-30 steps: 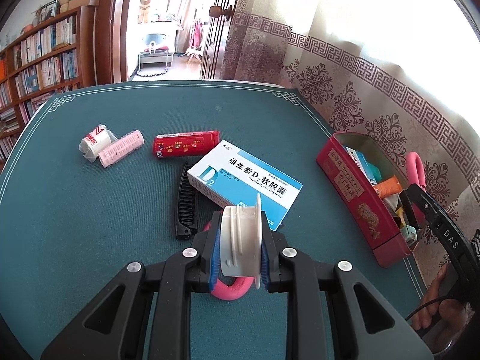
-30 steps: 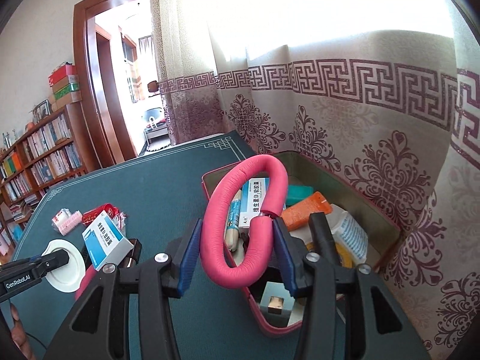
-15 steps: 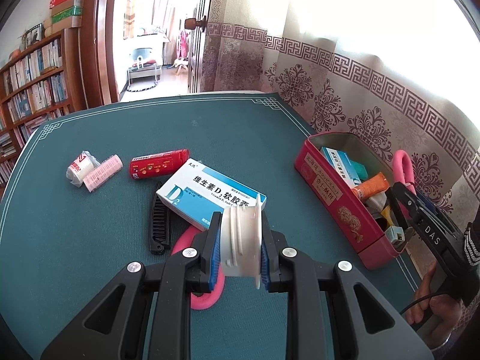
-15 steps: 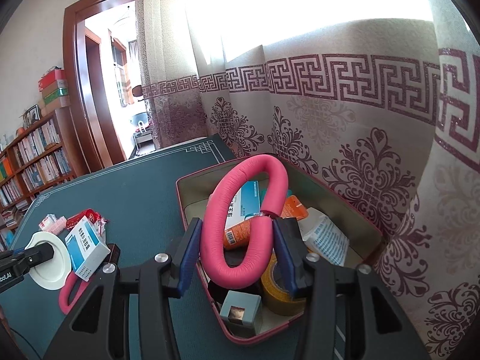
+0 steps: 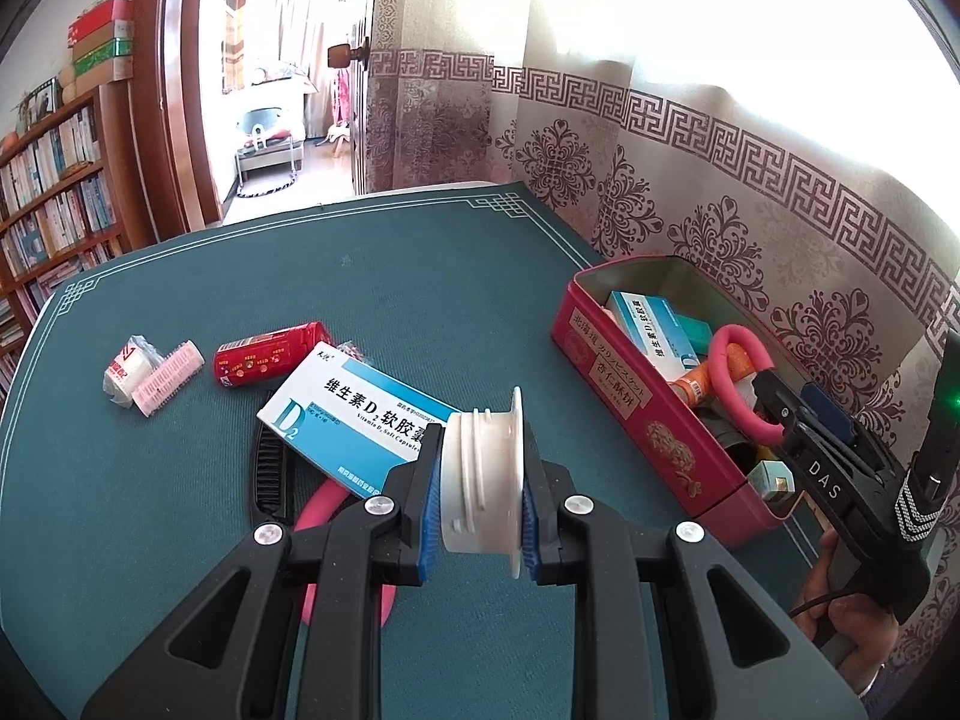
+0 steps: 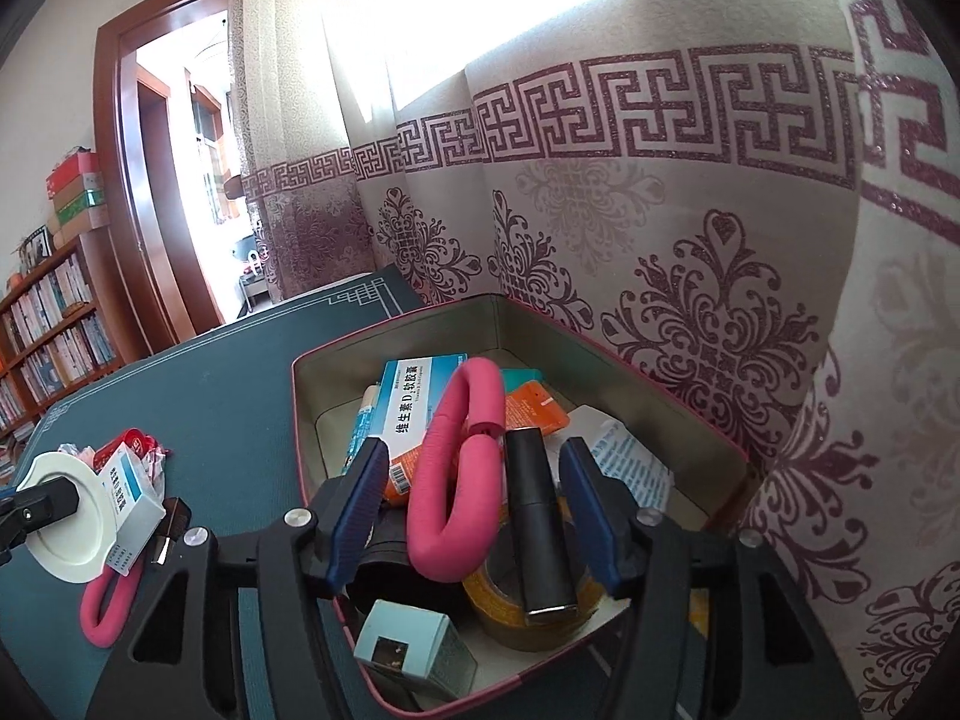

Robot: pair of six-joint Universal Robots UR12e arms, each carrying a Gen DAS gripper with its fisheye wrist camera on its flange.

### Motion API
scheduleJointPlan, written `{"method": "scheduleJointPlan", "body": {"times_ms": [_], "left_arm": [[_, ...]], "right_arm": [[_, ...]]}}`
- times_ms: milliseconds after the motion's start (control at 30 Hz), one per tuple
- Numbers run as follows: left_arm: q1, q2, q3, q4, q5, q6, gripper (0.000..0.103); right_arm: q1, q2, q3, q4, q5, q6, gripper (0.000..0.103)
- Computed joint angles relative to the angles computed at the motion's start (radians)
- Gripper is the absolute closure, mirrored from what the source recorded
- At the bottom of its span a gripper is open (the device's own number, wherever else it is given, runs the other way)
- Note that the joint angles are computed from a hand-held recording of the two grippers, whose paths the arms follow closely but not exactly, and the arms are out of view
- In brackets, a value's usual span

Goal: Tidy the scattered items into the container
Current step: 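Carry the pink roller and white cap into the red tin and release both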

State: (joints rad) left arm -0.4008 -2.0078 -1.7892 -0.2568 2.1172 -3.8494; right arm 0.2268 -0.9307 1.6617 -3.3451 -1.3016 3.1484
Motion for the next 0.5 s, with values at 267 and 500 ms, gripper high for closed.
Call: {"method": "scheduleJointPlan", "body": {"times_ms": [267, 500], "left_arm": [[0.000, -0.041, 0.078, 0.000, -0.029, 0.063, 0.080], [0.005, -0.094, 0.168, -0.007, -0.083, 0.117, 0.080]], "right_arm": [[-0.005, 0.013, 0.018, -0.114, -0.037, 0.058, 0.031], [-0.007, 0.015, 0.029, -0.169, -0.060, 0.082, 0.024]]}}
